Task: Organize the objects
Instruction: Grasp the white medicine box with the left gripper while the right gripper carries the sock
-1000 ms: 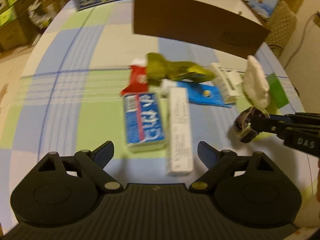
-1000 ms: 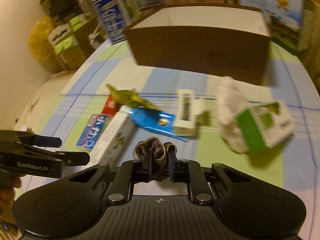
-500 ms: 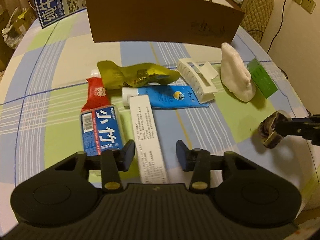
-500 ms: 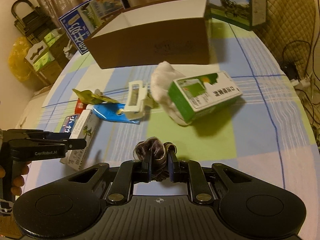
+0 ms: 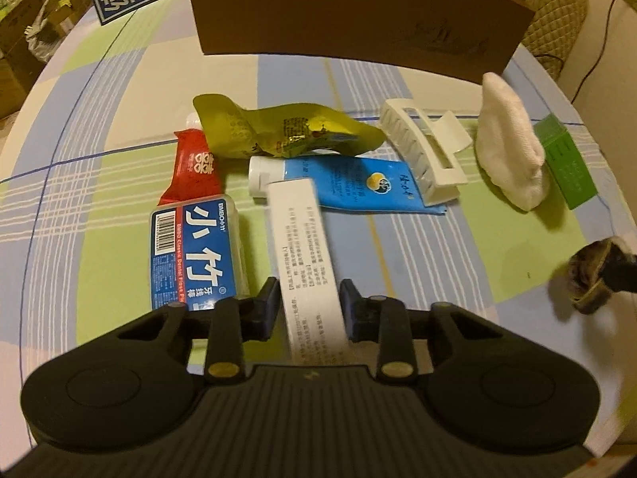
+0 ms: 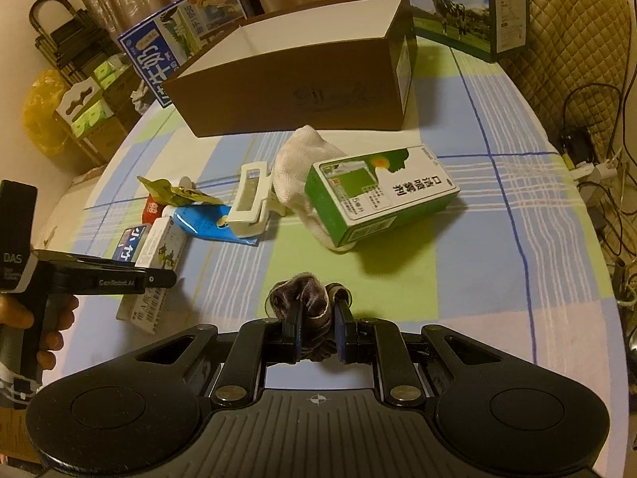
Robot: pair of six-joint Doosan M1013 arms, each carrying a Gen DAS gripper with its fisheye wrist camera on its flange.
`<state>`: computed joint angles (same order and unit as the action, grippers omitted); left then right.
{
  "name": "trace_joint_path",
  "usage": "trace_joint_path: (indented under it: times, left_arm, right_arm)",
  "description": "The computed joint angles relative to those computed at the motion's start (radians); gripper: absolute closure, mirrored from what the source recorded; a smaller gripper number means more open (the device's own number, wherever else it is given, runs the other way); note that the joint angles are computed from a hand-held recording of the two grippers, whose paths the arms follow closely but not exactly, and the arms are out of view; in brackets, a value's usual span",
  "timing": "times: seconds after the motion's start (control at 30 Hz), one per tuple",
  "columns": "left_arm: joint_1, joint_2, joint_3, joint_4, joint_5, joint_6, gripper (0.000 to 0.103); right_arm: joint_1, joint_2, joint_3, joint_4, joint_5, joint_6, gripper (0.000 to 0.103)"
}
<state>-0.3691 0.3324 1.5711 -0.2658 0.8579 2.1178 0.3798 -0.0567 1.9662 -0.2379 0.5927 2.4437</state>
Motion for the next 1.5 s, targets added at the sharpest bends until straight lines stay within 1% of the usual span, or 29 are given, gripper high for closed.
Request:
trace_joint_path:
  times: [0.17,0.37,0.5,0.7,0.83,0.97,1.13,1.23,1.3,1.37,1.5]
  left_arm:
    - [-0.008,-0.019,0.021,0.034,-0.012,-0.058,0.082]
    - [-0.009,-0.067,0.047,0.024,-0.028,-0.090,0.082]
    - [-0.005,-0.090,0.041,-0.003,-0.042,-0.081,0.082]
    - [0.000,-0.089,-0.008,-0.038,-0.051,-0.028,0.082]
    - [0.005,-0.061,-0.066,-0.090,-0.035,0.055,0.082]
    - [0.002,-0.016,-0.147,-0.146,-0.005,0.136,0.082]
    - [-0.008,0.058,-0.273,-0.220,0.016,0.212,0.082]
    - [-0.018,0.107,-0.355,-0.248,0.033,0.231,0.082]
    - [-0.026,0.145,-0.416,-0.248,0.044,0.223,0.082]
    - [-0.036,0.187,-0.484,-0.238,0.058,0.207,0.082]
    - [-0.054,0.262,-0.597,-0.209,0.076,0.180,0.082]
  right_arm:
    - [-0.019,-0.021,0.010,0.042,-0.020,-0.074,0.090]
    - [-0.045,-0.046,0.015,0.122,-0.052,-0.204,0.090]
    - [-0.059,-0.050,0.001,0.176,-0.067,-0.295,0.090]
    - [-0.065,-0.033,-0.041,0.188,-0.096,-0.331,0.090]
    - [-0.064,-0.011,-0.076,0.154,-0.118,-0.304,0.090]
    - [-0.071,0.019,-0.121,0.097,-0.137,-0.234,0.090]
    - [-0.087,0.077,-0.199,-0.023,-0.151,-0.130,0.090]
    - [-0.101,0.121,-0.252,-0.088,-0.154,-0.078,0.090]
    - [-0.110,0.151,-0.290,-0.134,-0.142,-0.044,0.090]
    - [-0.122,0.180,-0.327,-0.149,-0.133,-0.041,0.090]
    - [-0.147,0.239,-0.393,-0.161,-0.086,-0.052,0.090]
